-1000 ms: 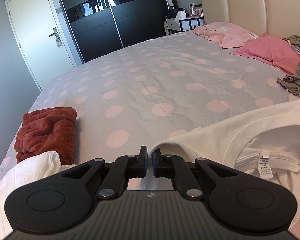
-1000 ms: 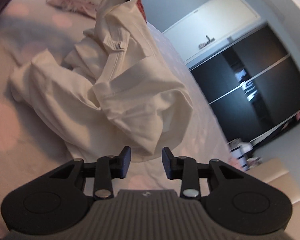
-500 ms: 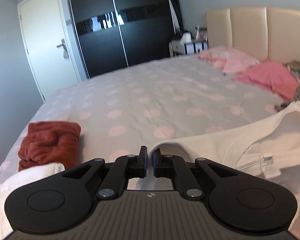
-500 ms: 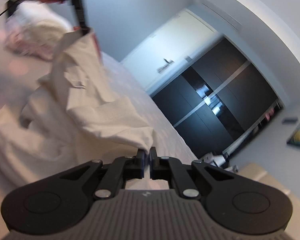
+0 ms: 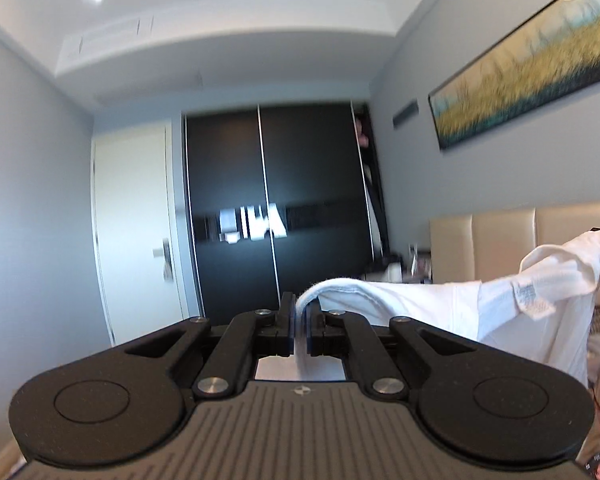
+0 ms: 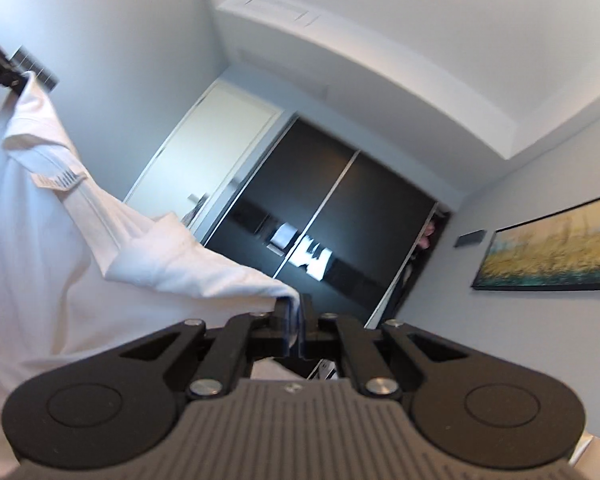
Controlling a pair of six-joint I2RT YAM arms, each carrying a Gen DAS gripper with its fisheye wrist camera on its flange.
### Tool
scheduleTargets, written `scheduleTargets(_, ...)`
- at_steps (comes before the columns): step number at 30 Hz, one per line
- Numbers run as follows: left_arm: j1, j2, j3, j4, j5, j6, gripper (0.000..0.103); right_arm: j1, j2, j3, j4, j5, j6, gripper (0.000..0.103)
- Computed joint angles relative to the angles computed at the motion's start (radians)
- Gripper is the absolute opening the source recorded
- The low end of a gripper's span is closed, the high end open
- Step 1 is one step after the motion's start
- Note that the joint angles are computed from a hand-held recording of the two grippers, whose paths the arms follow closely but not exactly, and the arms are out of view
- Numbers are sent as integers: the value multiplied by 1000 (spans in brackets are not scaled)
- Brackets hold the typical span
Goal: Fold clothes
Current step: 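Lift the white shirt up with both tools, holding it spread between them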
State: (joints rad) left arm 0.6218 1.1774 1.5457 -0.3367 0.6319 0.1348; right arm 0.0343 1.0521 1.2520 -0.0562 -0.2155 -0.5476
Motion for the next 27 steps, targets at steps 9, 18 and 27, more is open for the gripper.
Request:
scheduleTargets(9, 34, -56, 220, -104, 117, -54, 3, -64, 88, 427, -234, 29, 135, 5)
scheduleTargets(18, 192, -7, 287, -147, 113, -171, 3, -37, -13, 452, -366, -106, 143, 4)
scheduleTargets(27, 443, -279, -15, 209, 368, -413, 3, -159, -146, 317, -261, -145, 297, 5)
